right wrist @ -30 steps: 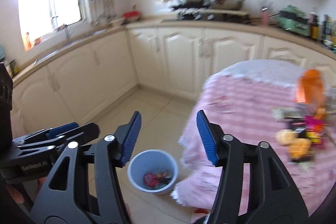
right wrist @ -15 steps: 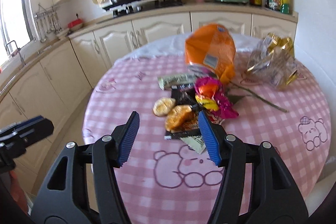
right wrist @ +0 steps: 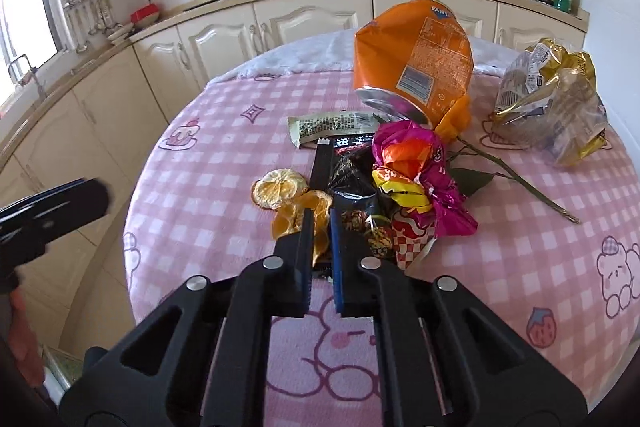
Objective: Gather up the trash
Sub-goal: 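Grasp an orange peel with the left tool while the right tool grasps a wrapper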
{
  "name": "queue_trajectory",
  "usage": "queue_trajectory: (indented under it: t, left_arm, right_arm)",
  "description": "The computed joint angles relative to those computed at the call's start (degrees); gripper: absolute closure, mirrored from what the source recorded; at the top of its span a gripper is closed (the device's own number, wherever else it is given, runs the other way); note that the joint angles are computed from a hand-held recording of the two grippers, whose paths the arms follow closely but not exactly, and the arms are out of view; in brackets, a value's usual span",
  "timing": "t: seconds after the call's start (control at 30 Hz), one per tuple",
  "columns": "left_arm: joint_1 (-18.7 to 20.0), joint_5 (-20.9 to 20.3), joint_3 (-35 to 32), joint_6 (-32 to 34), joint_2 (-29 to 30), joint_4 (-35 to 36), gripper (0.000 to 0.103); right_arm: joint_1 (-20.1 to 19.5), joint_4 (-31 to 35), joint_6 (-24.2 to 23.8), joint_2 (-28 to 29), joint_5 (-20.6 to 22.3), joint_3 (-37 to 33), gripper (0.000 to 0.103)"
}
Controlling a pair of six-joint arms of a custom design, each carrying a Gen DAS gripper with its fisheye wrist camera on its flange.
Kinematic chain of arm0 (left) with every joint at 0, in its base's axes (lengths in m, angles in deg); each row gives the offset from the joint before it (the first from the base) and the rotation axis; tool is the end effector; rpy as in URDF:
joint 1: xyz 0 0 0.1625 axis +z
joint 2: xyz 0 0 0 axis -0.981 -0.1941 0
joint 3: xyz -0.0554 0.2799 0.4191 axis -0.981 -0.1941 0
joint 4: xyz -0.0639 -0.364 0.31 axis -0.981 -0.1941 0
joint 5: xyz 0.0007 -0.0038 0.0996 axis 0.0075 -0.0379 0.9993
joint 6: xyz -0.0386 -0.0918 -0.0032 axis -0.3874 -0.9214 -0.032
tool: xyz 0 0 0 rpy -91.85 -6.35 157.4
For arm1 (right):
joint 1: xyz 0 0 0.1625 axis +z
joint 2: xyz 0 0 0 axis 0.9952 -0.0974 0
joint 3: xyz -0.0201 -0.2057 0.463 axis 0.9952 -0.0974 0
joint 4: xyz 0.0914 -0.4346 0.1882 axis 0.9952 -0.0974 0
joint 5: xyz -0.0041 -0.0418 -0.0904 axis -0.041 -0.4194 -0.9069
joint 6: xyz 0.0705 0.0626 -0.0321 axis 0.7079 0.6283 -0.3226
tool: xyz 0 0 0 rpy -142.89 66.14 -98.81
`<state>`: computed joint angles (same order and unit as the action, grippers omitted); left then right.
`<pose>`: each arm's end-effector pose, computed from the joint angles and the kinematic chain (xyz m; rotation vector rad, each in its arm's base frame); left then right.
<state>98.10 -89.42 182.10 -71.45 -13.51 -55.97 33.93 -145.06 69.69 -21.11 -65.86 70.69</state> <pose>-0.5448 -0.4202 0.3148 0.1061 2.3307 -1.0819 0.3523 -0.4637 0.4415 0.9005 -2.4862 0.7659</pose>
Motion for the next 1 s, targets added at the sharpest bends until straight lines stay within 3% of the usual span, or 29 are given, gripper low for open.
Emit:
queue_trajectory:
  t: [0.33, 0.6, 0.67, 0.7, 0.73, 1.0]
  left_arm:
    - [4.4, -4.3, -4.8, 15.3, 7.6, -8.5, 0.032]
    - [6.5, -3.6, -9.5, 15.1, 12.3, -3.5, 0.033]
    - [6.6, -2.7, -10.6, 13.8, 13.0, -0.4, 0.047]
    - [6.6, -2.0, -11.3, 13.0, 13.4, 1.9, 0.063]
    - [6.6, -1.5, -11.8, 12.7, 13.7, 3.6, 0.066]
    - [5.4, -2.8, -6.0, 15.2, 8.7, -8.7, 0.067]
  right_arm:
    - [-1.7, -4.3, -1.9, -3.6, 2.7, -0.5, 0.098]
    - [-3.2, -4.9, -1.4, -3.4, 3.6, -0.9, 0.098]
    - [-3.3, -5.2, -1.3, -3.3, 3.7, -1.0, 0.098]
    - [-3.3, -5.1, -1.3, -3.2, 3.8, -1.1, 0.098]
    - [-3.3, -5.4, -1.3, -3.1, 3.8, -1.1, 0.098]
    - [-1.6, -7.0, -1.9, -3.2, 3.8, -0.9, 0.098]
